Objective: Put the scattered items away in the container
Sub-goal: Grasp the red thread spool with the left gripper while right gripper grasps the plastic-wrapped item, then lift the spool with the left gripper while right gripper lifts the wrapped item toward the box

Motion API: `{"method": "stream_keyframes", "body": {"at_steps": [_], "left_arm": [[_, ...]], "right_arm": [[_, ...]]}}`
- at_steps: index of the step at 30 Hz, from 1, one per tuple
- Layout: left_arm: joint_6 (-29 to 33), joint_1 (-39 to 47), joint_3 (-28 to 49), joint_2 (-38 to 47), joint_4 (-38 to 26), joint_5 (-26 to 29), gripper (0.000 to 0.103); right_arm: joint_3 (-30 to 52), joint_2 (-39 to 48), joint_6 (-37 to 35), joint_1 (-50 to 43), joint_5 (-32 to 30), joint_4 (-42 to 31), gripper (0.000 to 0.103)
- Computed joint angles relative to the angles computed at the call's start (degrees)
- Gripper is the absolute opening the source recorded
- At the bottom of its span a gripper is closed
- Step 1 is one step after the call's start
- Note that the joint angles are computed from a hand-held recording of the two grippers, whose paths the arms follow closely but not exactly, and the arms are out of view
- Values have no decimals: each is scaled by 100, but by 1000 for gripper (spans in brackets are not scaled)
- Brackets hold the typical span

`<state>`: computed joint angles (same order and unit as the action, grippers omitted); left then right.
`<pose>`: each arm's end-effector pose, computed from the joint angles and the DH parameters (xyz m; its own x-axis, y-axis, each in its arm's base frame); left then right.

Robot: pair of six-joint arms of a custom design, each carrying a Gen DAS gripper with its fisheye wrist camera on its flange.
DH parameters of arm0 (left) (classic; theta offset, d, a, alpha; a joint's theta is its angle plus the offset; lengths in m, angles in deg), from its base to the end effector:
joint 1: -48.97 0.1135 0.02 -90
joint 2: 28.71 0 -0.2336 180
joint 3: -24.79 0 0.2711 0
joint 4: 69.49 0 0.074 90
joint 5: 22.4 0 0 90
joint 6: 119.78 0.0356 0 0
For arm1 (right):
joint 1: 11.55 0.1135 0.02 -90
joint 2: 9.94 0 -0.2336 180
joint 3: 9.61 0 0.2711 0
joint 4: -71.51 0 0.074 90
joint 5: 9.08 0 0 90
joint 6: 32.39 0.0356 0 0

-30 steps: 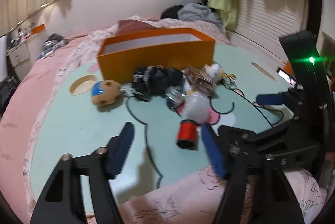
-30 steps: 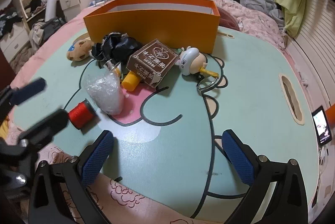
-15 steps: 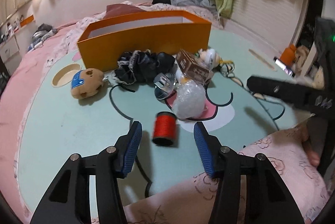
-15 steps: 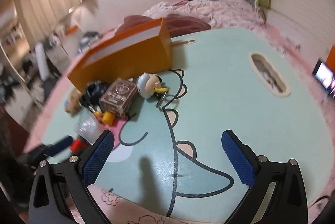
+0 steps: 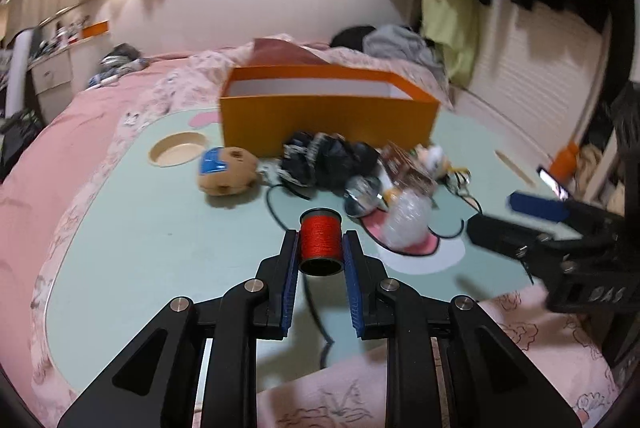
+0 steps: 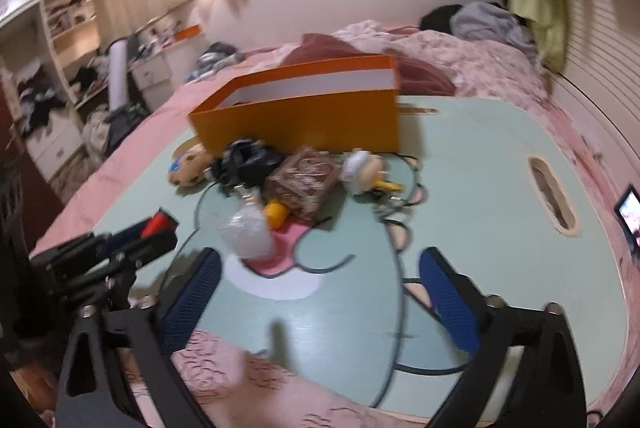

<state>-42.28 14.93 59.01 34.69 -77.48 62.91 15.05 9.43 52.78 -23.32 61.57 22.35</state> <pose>0.2000 -0.1316 0.1241 -0.5979 0.1435 -0.7887 0.3836 0.9151 -0.1242 0.1464 -0.0185 0.1414 -0.6726 0.0590 -0.7377 -0.0984 0.9808 0.1681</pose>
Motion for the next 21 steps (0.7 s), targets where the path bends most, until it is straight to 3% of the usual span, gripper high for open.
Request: {"method": "stream_keyframes", "body": {"at_steps": [3, 6, 10, 14, 17, 21], "left_arm": [[-81, 194, -123, -159, 48, 108, 23], [-106, 298, -175, -247, 73, 201, 23], [-173, 331, -176, -200, 164, 280, 23], [-198, 374, -223, -235, 201, 357, 23], [-233, 420, -253, -242, 233, 428, 23], [-224, 397, -216, -179, 217, 434, 23]], "right_arm": [[326, 1054, 180, 823, 373, 418, 67], [712, 2194, 439, 1574, 849, 857, 65], [988, 2875, 627, 1985, 1175, 1126, 62], [1380, 3795, 813, 2084, 1293, 1328, 35], [1096, 3235, 932, 2139, 1431, 1203, 31], [292, 861, 1032, 2216, 1728, 243, 31]]}}
